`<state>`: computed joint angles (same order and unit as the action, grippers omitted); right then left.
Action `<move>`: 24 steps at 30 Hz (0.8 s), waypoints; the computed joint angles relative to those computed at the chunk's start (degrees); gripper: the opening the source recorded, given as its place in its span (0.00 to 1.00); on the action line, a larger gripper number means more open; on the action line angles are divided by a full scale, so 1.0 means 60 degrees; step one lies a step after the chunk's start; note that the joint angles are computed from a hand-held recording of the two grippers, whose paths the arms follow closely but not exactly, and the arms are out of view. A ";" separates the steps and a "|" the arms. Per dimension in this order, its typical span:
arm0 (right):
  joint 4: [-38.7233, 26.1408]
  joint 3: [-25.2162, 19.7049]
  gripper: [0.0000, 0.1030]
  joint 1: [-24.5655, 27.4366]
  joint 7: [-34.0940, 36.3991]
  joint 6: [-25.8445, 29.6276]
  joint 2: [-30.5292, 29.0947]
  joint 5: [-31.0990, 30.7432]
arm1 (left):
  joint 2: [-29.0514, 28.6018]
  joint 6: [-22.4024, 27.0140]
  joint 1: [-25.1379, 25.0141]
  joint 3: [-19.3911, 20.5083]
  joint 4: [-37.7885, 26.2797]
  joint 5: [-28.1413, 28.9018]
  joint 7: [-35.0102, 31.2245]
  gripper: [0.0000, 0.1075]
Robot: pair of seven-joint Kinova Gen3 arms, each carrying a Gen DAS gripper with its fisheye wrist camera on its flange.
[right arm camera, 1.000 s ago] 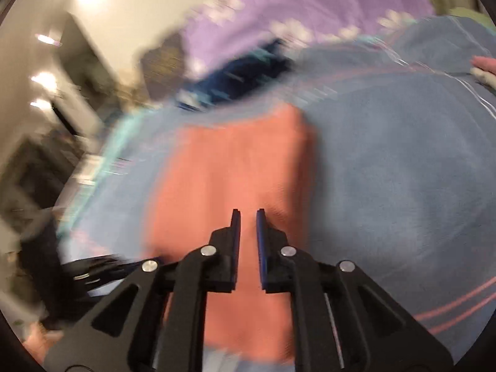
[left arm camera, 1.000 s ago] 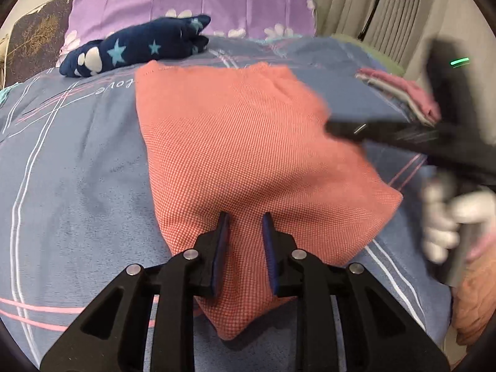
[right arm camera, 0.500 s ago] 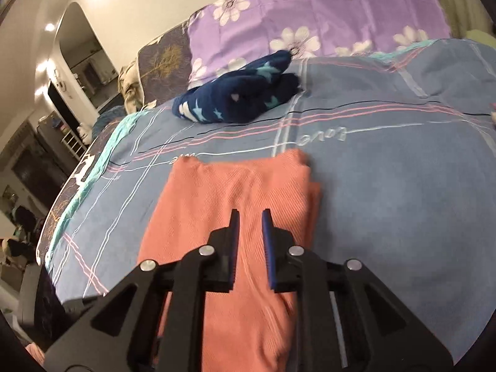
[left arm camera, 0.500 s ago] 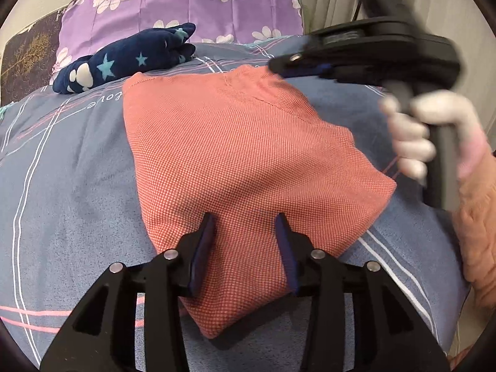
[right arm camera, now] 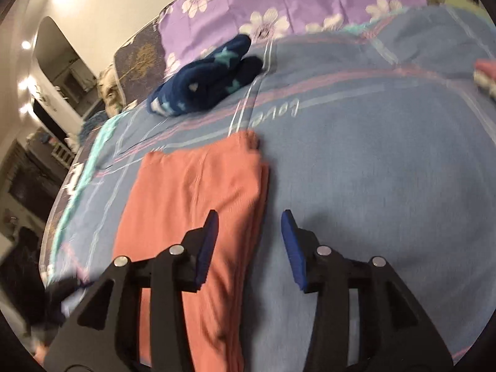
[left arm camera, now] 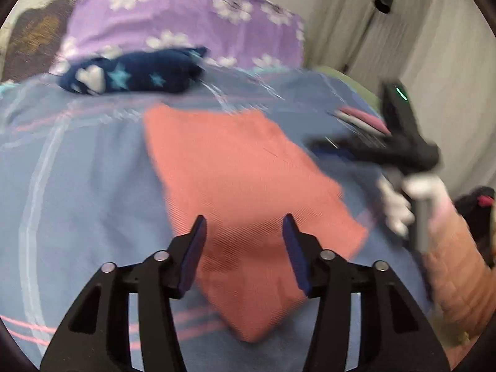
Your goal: Fold small clothes
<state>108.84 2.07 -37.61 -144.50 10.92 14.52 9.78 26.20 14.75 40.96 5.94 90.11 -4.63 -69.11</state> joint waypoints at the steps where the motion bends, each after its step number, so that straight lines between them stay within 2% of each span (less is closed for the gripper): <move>1: 0.0099 -0.0442 0.45 0.0386 0.0319 -0.0117 0.0032 -0.0388 | 0.0080 0.0271 0.0238 -0.0401 -0.0244 -0.0031 0.0223 0.50; 2: 0.0076 -0.0800 0.45 0.0712 0.0670 -0.0087 0.0075 -0.0705 | 0.0193 0.0456 0.0299 -0.0626 -0.0429 0.0094 0.0290 0.50; 4: 0.0040 -0.1019 0.49 0.0834 0.0905 -0.0028 0.0199 -0.0930 | 0.0556 0.1068 -0.0002 -0.0544 -0.0975 0.0762 -0.0040 0.50; 7: 0.0210 -0.0832 0.51 0.0603 0.0667 -0.0342 0.0261 -0.0803 | 0.1065 0.1560 -0.1210 0.0647 -0.1396 0.1726 -0.1020 0.52; 10: 0.0260 -0.1892 0.52 0.1716 0.1539 -0.0679 0.0370 -0.1650 | 0.1388 0.1349 -0.1999 0.1692 -0.1499 0.1864 -0.1374 0.56; 12: 0.0158 -0.2574 0.52 0.2431 0.2100 -0.0721 0.0520 -0.2001 | 0.1643 0.1499 -0.2196 0.1954 -0.1848 0.2006 -0.1599 0.57; 18: -0.0732 -0.2942 0.51 0.2885 0.3267 -0.0601 0.1275 -0.2535 | 0.2583 0.2697 -0.1809 0.1433 -0.3772 0.2203 -0.1909 0.55; 21: -0.1153 -0.2966 0.40 0.2945 0.3797 -0.0342 0.1528 -0.2887 | 0.2851 0.3214 -0.1558 0.1119 -0.4483 0.2095 -0.1852 0.40; 23: -0.1246 -0.2475 0.32 0.2456 0.3560 -0.0151 0.1412 -0.2647 | 0.2767 0.3095 -0.1393 0.1043 -0.4439 0.1669 -0.1668 0.30; 24: -0.1204 -0.2032 0.21 0.2014 0.3218 -0.0133 0.1253 -0.2295 | 0.2642 0.2954 -0.1282 0.0963 -0.4290 0.1429 -0.1568 0.26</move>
<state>101.62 -10.12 -25.53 -125.19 10.12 22.04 -3.99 42.05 32.47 33.27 11.72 64.37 3.95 -78.52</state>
